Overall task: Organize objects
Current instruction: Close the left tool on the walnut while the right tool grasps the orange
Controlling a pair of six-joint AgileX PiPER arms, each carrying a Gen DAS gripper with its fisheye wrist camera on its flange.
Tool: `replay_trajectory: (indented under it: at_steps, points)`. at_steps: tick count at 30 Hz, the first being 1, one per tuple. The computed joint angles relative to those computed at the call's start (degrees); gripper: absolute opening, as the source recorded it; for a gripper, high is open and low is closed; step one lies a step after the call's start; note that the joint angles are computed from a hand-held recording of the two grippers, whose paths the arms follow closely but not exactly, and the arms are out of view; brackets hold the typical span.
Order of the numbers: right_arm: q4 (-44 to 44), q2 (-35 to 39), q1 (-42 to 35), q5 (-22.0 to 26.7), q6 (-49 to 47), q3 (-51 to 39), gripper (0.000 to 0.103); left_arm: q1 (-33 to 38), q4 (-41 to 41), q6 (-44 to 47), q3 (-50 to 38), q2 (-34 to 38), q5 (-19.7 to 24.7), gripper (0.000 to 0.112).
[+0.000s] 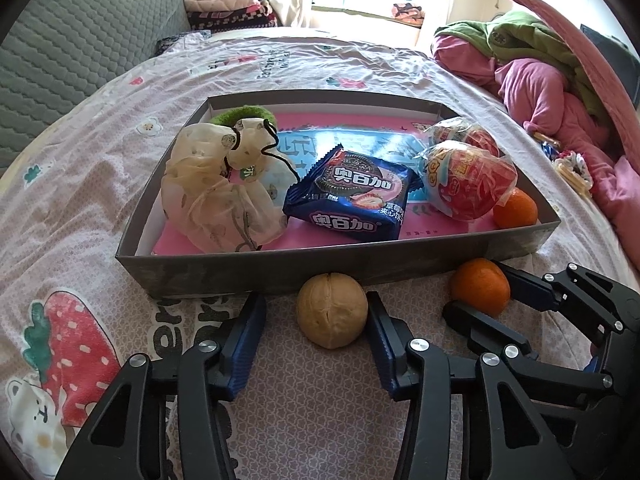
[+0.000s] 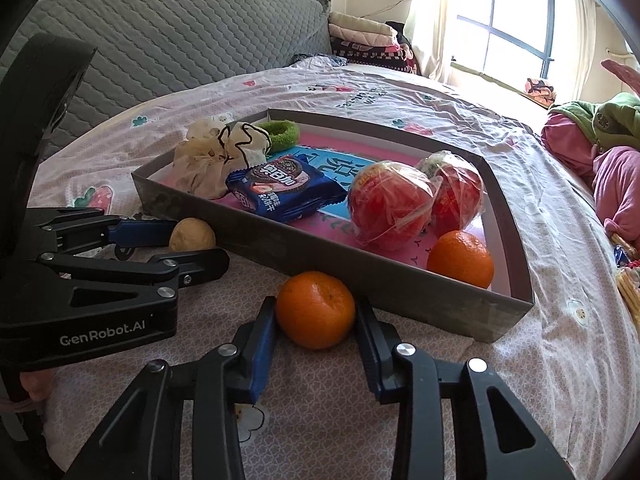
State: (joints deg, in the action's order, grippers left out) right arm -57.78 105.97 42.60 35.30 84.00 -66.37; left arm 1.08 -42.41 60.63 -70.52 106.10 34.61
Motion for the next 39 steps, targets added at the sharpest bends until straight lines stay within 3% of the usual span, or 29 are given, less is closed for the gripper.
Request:
replay_trajectory:
  at_steps: [3,23,39]
  points:
    - [-1.27,-0.82,-0.21,-1.08,2.12,1.23,0.038,-0.26,-0.51,1.05,1.04,-0.7,-1.29,0.034]
    - [-8.25,-4.0,0.45,-2.19,10.18,4.66,0.037,2.06,-3.45,2.63,0.71,-2.12,1.82,0.034]
    - [-16.01,-9.41,2.13,3.06,16.17,7.24,0.038,5.9,-8.42,7.05,2.16,-8.2,3.81,0.034]
